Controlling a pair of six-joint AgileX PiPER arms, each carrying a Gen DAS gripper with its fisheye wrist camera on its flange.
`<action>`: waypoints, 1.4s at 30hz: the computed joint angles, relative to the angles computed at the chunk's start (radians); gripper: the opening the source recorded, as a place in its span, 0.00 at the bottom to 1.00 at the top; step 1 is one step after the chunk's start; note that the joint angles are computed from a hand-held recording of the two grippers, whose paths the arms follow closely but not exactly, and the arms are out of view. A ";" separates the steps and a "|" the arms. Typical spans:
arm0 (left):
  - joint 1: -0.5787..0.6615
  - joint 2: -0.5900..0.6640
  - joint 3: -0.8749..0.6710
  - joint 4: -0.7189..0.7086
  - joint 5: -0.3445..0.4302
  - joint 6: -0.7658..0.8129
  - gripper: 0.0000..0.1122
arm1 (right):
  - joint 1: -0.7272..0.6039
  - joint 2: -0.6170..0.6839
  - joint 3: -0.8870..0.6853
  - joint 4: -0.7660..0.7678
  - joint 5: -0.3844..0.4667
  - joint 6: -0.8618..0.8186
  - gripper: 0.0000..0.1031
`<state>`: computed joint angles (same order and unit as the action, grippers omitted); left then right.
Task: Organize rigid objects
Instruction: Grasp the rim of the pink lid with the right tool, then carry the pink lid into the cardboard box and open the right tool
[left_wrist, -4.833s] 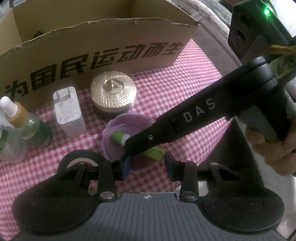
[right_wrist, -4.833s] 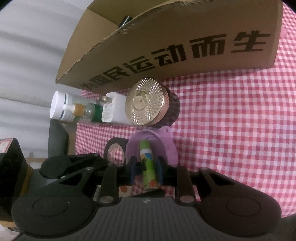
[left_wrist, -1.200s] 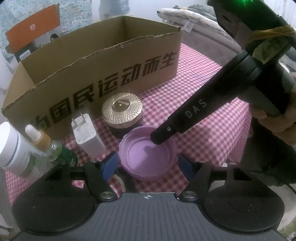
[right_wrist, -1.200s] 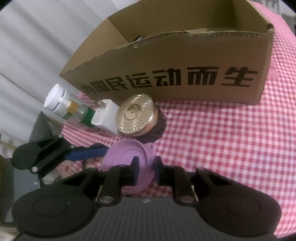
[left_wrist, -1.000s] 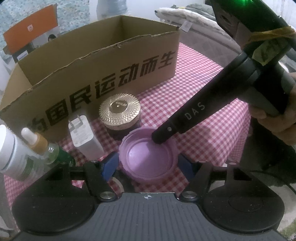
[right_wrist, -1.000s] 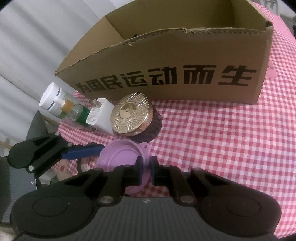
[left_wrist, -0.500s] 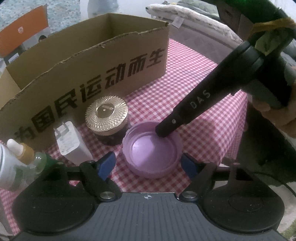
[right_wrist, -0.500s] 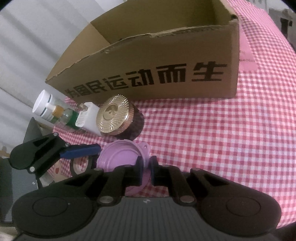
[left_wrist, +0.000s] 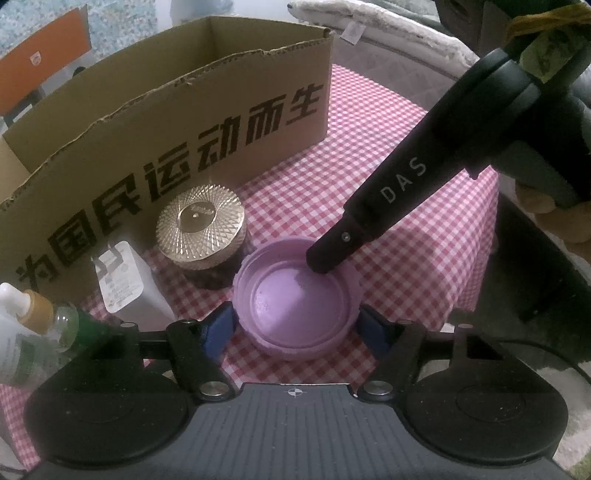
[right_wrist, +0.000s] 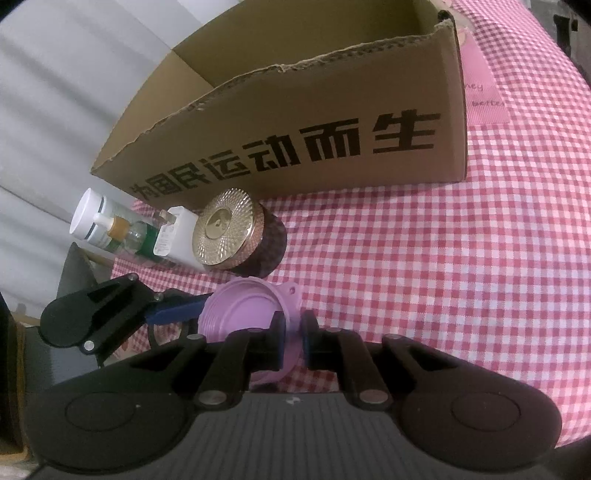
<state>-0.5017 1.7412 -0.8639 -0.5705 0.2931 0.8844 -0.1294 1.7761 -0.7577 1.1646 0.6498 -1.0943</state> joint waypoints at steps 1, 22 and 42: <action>-0.004 0.000 0.001 0.009 -0.004 -0.010 0.64 | 0.003 0.000 0.002 0.003 -0.003 0.001 0.11; 0.037 0.024 -0.030 -0.002 0.031 -0.020 0.65 | 0.075 -0.037 0.024 -0.023 -0.080 -0.014 0.20; 0.105 -0.236 0.052 -0.108 0.076 0.095 0.65 | 0.089 -0.318 0.106 -0.026 -0.082 0.005 0.18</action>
<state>-0.3971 1.5056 -0.8119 -0.6784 0.3694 0.9796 -0.0400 1.4586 -0.6512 1.1382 0.5680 -1.0895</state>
